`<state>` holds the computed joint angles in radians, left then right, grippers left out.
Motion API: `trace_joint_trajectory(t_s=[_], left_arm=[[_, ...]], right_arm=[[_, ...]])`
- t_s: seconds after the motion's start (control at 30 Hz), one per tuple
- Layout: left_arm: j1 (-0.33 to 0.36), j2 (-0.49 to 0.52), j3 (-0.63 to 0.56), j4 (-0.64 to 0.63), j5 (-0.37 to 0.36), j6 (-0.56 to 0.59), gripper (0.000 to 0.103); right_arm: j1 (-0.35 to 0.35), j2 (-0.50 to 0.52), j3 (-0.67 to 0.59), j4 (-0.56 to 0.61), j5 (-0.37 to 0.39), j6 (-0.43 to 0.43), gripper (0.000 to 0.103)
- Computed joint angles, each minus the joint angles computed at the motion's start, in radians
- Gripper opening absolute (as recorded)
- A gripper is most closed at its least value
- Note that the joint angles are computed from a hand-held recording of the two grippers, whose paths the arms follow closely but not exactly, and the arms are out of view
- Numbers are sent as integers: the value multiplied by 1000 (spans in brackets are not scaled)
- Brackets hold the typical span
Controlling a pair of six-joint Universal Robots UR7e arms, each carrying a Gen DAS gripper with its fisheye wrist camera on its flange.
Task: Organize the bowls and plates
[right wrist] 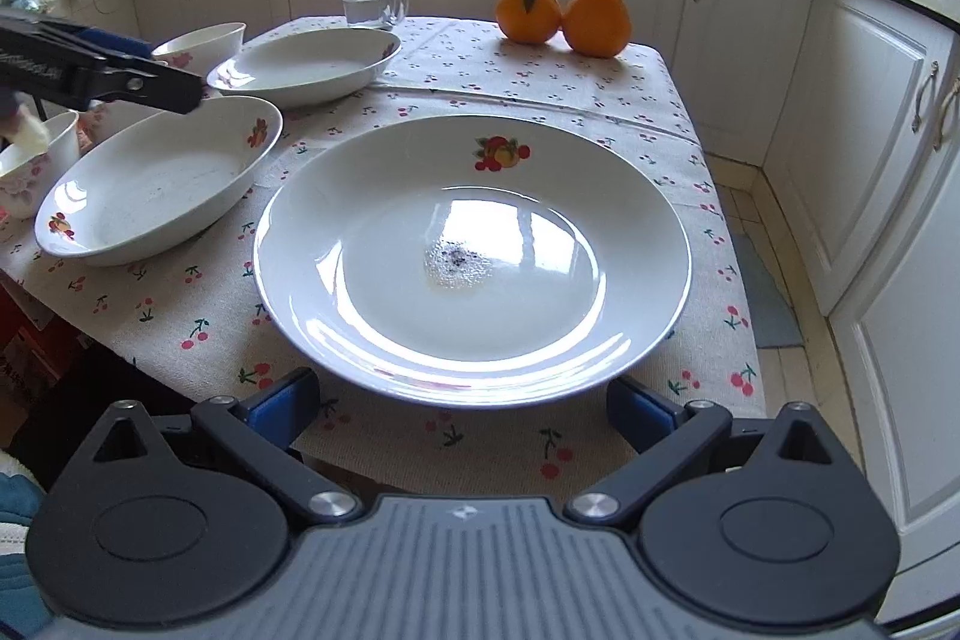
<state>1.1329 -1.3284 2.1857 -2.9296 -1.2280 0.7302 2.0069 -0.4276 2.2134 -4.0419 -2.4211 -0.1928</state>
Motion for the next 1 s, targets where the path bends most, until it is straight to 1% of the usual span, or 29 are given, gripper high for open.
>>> trace_joint_trajectory(t_s=[0.1, 0.3, 0.43, 0.57, 0.63, 0.73, 0.77, 0.8, 0.9, 0.93, 1.0], left_arm=[[-2, 26, -54, 126, -35, -19, 102], [-26, 101, -137, 294, -58, -16, 102], [-37, 160, -206, 424, -83, -17, 102], [-46, 228, -283, 547, -81, -32, 100], [-51, 256, -312, 589, -79, -29, 100], [-53, 295, -356, 654, -85, -17, 94], [-54, 306, -369, 672, -82, -15, 93], [-55, 316, -376, 679, -77, -16, 93], [-56, 340, -396, 702, -67, -17, 86], [-56, 346, -403, 710, -65, -22, 82], [-54, 356, -418, 730, -66, -30, 81]], right_arm=[[-17, 4, 13, -53, 35, -57, 103], [-43, 46, 27, -214, 92, -158, 103], [-57, 54, 34, -260, 116, -193, 103], [-61, 59, 34, -276, 122, -204, 103], [-59, 63, 35, -283, 119, -204, 103], [-56, 64, 33, -283, 112, -199, 103], [-56, 64, 34, -283, 113, -200, 103], [-56, 61, 36, -279, 113, -197, 103], [-57, 53, 36, -262, 113, -192, 103], [-57, 51, 37, -258, 113, -192, 103], [-59, 46, 37, -250, 116, -193, 103]])
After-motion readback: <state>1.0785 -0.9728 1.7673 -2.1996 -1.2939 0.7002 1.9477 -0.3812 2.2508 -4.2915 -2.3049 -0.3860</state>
